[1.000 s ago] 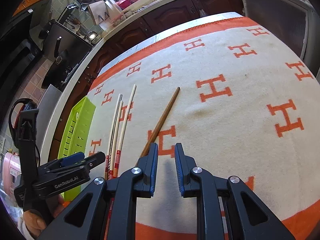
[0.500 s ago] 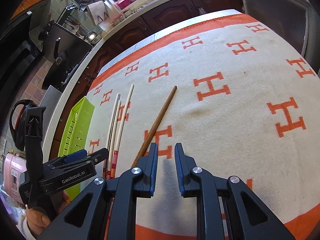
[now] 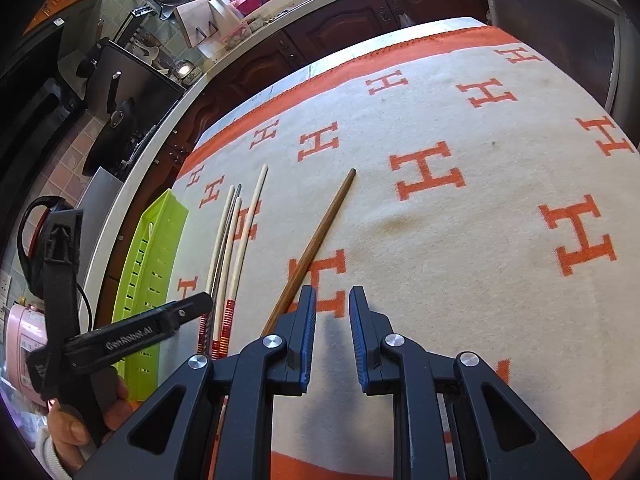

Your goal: Organize utensils

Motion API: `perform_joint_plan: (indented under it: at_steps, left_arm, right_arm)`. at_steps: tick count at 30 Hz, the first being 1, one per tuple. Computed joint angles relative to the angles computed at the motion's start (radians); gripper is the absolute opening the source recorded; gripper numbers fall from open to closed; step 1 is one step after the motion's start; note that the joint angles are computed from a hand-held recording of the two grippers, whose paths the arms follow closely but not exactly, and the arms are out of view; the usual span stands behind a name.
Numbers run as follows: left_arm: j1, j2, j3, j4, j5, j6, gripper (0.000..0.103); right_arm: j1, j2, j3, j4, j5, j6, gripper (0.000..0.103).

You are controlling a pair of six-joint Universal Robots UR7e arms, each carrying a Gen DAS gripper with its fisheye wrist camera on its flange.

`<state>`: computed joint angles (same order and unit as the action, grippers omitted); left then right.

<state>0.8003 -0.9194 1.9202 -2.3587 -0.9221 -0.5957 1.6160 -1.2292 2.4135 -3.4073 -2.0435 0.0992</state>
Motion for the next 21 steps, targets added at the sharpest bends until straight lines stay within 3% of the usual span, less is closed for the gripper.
perform_joint_plan:
  at_steps: [8, 21]
  left_arm:
    - [-0.005, 0.015, -0.006, 0.006, 0.047, 0.017, 0.058]
    - [0.02, 0.081, -0.077, -0.046, 0.062, 0.021, 0.058]
  right_arm:
    - [0.001, 0.005, 0.001, -0.01, -0.001, -0.005, 0.017]
    - [-0.003, 0.002, 0.002, -0.002, 0.0, -0.002, 0.017]
